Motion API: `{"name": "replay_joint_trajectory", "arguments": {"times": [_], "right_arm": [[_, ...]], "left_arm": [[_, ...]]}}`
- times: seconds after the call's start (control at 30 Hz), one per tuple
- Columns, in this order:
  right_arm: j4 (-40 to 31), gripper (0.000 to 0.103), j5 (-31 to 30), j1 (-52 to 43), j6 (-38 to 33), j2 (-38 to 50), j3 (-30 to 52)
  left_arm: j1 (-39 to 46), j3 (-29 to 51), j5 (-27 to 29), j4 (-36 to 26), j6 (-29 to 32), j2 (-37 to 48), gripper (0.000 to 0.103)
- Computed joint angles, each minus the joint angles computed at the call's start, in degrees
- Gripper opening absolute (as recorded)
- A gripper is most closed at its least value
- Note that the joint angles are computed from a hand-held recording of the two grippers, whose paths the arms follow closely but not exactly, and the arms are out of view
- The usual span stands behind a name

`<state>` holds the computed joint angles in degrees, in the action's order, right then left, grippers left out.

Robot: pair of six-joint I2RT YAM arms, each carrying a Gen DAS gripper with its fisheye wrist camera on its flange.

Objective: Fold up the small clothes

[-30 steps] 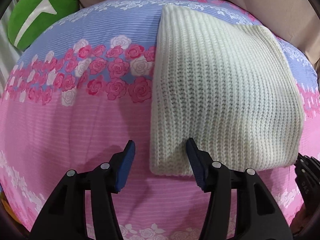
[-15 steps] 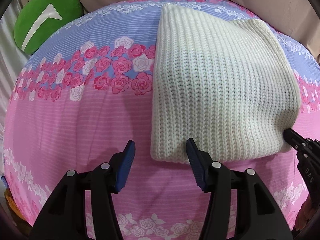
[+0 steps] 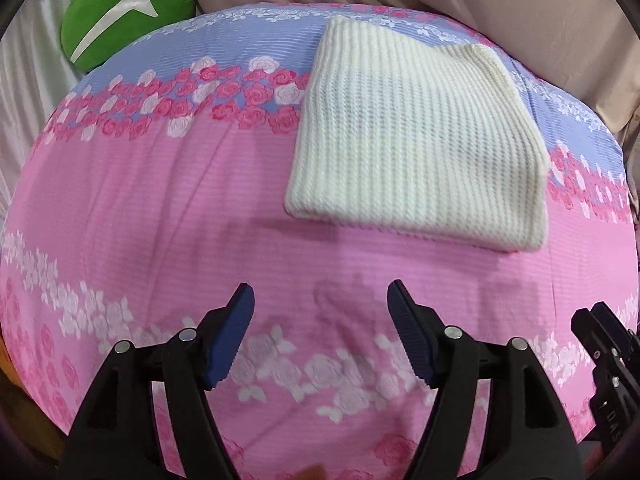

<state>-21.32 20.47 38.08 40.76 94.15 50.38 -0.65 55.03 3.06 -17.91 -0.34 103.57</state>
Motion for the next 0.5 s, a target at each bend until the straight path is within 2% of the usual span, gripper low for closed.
{"name": "replay_joint_trajectory", "arguments": {"times": [0.1,0.27,0.5], "right_arm": [[-0.5,0.041,2.8,2.4,2.2,-0.3,-1.2],[0.1,0.043,4.8,5.8,1.8,-1.6,-2.6],[0.6,0.046,6.6,7.9,2.6,-2.0,-2.5]], "left_arm": [[-2.2,-4.1,-0.9,1.3,-2.1,-3.3,0.067],[-4.9,-8.9,-2.0,2.9,-3.5,-8.5,0.067],[-6.4,-12.0,-3.7,3.1,-3.7,-13.0,0.067]]}}
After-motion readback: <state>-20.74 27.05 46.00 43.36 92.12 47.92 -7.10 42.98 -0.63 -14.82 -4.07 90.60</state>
